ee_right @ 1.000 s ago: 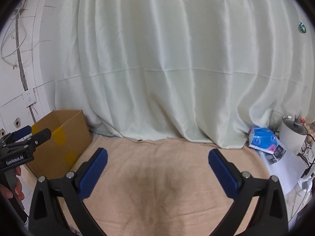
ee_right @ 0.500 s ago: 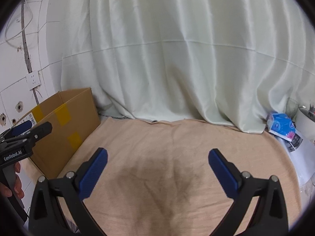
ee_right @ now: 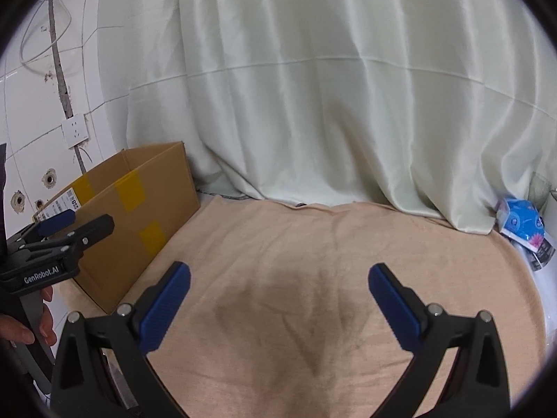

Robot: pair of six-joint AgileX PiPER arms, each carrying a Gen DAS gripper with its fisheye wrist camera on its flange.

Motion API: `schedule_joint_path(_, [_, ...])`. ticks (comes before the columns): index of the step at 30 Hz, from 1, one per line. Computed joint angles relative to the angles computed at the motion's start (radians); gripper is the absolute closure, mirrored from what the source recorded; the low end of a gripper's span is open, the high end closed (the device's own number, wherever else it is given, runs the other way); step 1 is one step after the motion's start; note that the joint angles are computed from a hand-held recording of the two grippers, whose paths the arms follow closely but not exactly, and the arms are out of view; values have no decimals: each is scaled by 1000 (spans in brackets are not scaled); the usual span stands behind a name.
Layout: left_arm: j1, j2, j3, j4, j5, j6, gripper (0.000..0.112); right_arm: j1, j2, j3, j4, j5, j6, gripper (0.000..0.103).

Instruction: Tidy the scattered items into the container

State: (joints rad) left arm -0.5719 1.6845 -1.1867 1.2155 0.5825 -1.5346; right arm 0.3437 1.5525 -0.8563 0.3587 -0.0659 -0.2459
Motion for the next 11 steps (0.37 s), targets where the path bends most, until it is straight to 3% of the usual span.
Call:
schedule_joint_path(2, [0, 5, -5, -21, 1, 22, 10, 2, 1, 1, 50, -3, -50, 0])
schedule_joint_path(8, [-2, 8, -8, -31, -1, 30, 10, 0, 2, 0, -23, 5, 19, 0])
schedule_joint_path(11, [4, 0, -2, -35, -23, 33, 10, 3, 1, -1, 36, 4, -44, 0])
